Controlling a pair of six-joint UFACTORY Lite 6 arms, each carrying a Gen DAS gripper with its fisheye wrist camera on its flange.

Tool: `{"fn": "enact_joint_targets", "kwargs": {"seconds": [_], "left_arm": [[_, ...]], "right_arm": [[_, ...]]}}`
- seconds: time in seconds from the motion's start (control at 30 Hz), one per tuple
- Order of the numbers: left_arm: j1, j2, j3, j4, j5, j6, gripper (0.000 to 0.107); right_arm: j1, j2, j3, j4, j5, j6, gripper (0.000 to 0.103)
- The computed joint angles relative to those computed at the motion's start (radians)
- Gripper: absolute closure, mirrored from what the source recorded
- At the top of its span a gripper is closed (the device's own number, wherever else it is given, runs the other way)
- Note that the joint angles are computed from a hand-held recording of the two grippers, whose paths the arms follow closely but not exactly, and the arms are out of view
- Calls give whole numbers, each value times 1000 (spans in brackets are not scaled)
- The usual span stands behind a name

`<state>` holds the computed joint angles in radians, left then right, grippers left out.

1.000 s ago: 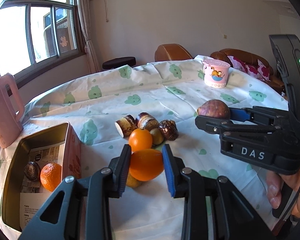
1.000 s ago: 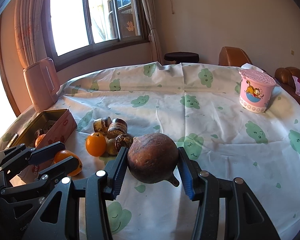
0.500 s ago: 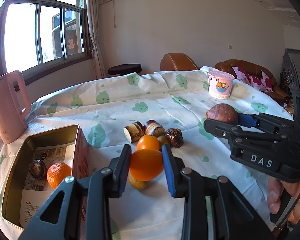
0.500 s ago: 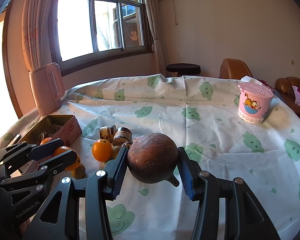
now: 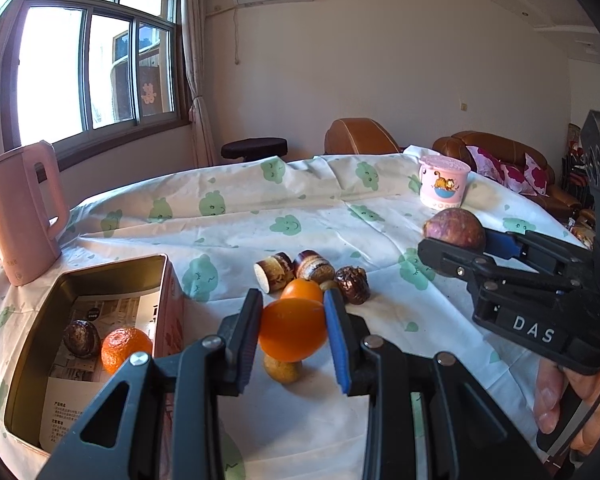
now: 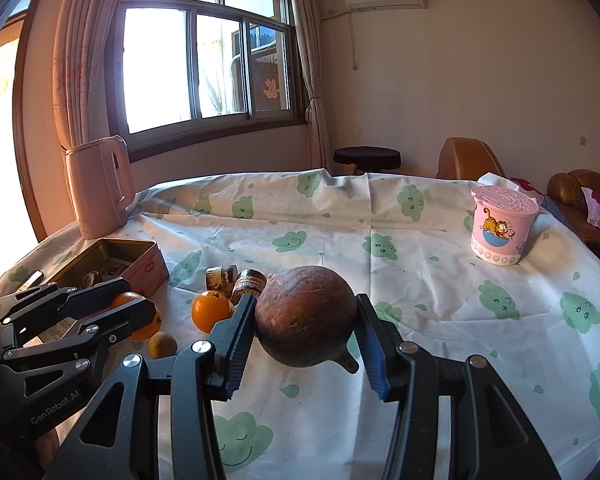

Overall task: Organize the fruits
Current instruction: 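Lift the small orange with the left gripper while the right gripper lifts the passion fruit, then move the small orange over the tin with the left gripper while the right gripper brings the passion fruit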

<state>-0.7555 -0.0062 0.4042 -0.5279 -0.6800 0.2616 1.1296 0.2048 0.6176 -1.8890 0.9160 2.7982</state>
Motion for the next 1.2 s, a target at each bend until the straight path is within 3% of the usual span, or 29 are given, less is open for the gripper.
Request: {"fn": "enact_joint_targets", "kwargs": {"seconds": [1.2], "left_arm": [[-19, -100, -114, -29, -143, -50, 74]], "right_arm": [[116, 14, -14, 58, 170, -2, 52]]}}
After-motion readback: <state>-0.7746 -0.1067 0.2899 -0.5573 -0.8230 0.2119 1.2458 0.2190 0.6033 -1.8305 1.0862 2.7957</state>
